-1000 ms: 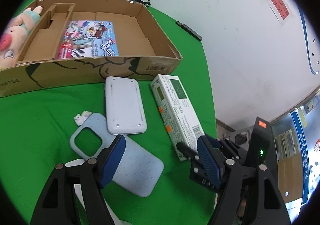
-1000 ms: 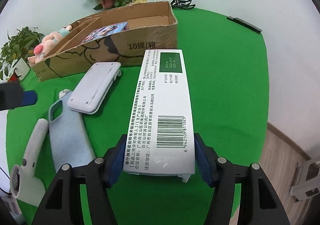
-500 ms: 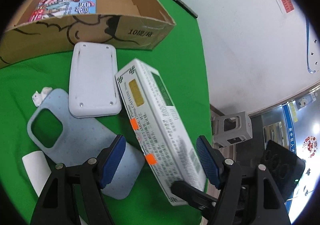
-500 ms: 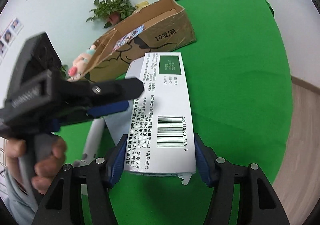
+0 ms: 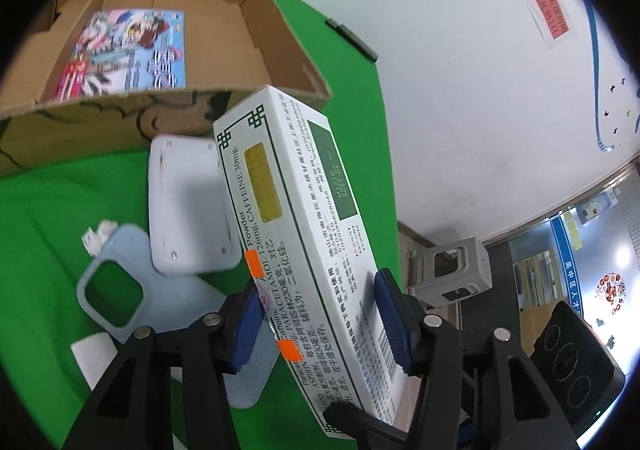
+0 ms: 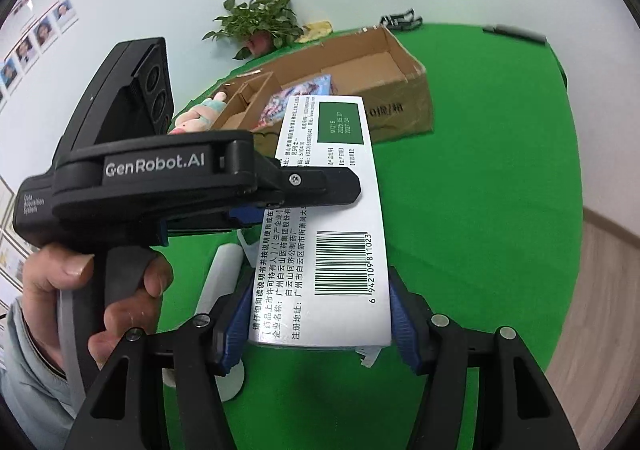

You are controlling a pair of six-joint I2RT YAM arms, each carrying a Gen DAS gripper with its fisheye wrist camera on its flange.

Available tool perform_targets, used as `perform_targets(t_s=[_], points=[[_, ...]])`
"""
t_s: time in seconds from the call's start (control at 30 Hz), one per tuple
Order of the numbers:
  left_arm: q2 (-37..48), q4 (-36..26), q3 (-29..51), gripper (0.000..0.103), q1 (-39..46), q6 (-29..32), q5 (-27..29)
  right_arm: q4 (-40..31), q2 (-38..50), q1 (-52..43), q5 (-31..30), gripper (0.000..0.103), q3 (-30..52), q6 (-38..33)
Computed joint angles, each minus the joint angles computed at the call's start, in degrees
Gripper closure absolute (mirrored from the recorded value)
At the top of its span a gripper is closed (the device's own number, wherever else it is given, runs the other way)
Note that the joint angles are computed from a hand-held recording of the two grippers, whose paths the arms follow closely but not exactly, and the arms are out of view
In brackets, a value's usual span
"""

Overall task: Organize objects
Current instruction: 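Lift the medicine box with both grippers and carry it over the cardboard box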

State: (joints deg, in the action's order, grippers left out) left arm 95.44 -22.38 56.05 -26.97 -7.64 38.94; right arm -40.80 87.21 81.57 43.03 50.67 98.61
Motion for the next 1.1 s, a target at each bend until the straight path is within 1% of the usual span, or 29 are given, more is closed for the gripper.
perform_targets(t_s=[0.1,0.27,0.4,0.6,0.73,0.77,0.87,1.0,1.1], points=[[0.0,-2.0,3.3,0.051,1.2,0.7,1.5,-5.8,1.5,-0.5,1.7,0.045,4.8,-1.7],[1.0,-3.8,8.5,0.052,2.7,1.3,3.1,-12.8,3.3,-2.5,4.3,0.045,11.2,-5.4],[2.4,-4.8,13.0,0.052,3.3,1.3,4.1,-15.1,3.3,-5.3,5.9,0.045,14.1,-10.1],[6.1,-5.6,20.5,0.052,3.1,1.1,3.7,-15.1,2.5,-10.1,7.4,0.045,16.6,-17.8],[10.4,-6.9,27.3,0.052,3.8,1.1,4.3,-12.4,1.4,-14.3,7.6,0.045,17.1,-24.7],[11.4,-7.9,28.7,0.052,4.7,2.0,5.0,-11.6,1.1,-15.4,7.4,0.045,17.1,-26.4],[15.8,-9.7,35.0,0.052,5.8,2.4,5.7,-7.1,0.6,-20.0,6.1,0.045,17.1,-33.6],[22.3,-12.5,44.1,0.052,6.3,1.8,5.2,-0.2,-0.7,-26.2,1.8,0.045,15.8,-42.2],[27.8,-14.8,51.5,0.052,6.7,1.1,5.2,3.3,-0.8,-30.2,-1.4,0.045,15.2,-46.7]])
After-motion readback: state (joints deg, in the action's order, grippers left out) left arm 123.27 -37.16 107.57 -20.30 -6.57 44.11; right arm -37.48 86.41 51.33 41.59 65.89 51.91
